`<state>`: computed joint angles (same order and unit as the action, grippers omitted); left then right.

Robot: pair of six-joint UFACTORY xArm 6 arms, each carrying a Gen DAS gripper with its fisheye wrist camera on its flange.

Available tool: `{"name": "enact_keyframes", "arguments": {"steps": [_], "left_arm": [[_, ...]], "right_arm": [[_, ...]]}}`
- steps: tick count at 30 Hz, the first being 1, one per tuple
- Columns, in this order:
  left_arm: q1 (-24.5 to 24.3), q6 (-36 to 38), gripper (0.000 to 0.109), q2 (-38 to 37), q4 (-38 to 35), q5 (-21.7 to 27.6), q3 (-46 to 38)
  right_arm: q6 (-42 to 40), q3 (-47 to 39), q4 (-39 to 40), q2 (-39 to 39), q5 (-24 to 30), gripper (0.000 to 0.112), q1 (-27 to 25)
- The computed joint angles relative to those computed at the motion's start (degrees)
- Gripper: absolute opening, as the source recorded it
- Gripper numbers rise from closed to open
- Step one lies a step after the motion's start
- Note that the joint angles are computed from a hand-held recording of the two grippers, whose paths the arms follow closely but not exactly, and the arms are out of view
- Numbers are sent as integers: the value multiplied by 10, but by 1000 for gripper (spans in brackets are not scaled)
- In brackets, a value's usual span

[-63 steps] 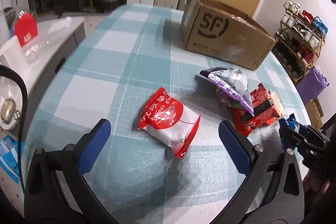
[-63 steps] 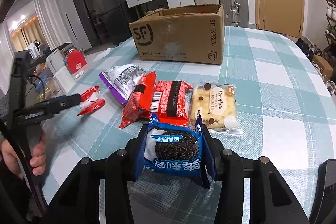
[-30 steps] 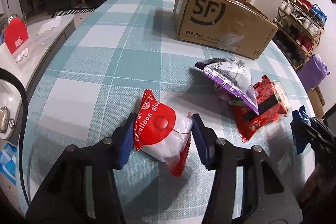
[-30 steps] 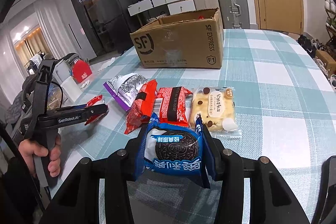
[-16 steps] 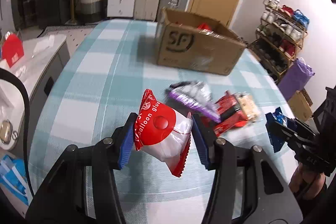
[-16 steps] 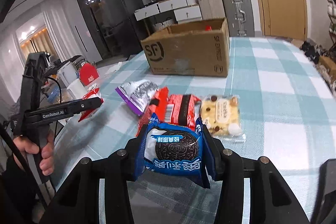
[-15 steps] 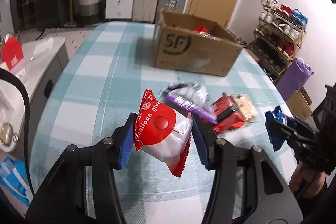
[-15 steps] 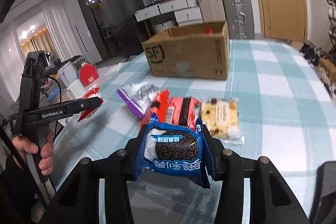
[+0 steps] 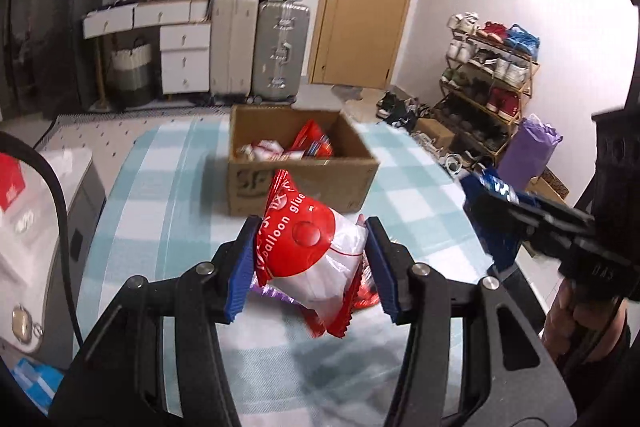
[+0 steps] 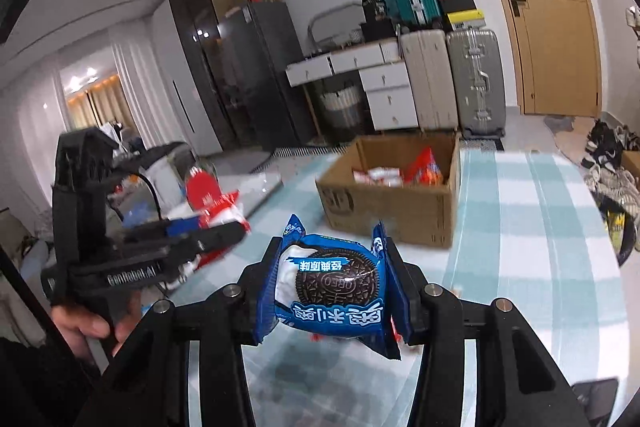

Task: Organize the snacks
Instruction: 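Carry both bags over the box and open both grippers to drop them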

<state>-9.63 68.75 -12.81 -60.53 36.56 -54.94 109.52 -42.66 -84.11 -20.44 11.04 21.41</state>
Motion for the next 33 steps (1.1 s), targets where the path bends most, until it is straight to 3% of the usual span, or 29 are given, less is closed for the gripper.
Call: {"name": "enact_keyframes", "arguments": {"steps": [7, 12, 17, 19, 25, 28, 33], "left_arm": [[-21, -60, 49, -5, 51, 38, -57], [-18, -114, 49, 19, 75, 87, -126], [-31, -148, 49, 51, 100, 86, -192], [-35, -177, 49, 82, 116, 95, -241], [-41, -254, 49, 194, 155, 112, -398], [-46, -291, 49, 253, 182, 119, -476], [-53, -361, 49, 393, 239, 170, -650]], "right_arm": [[-169, -32, 164, -18, -66, 47, -51], [-354, -66, 335, -7, -70, 47, -58], [-533, -120, 511, 29, -62, 47, -56], [-552, -154, 523, 50, -50, 47, -61], [-682, -243, 665, 123, -38, 47, -71], [-703, -296, 682, 164, -23, 47, -82], [-760, -385, 738, 241, 14, 47, -101]]}}
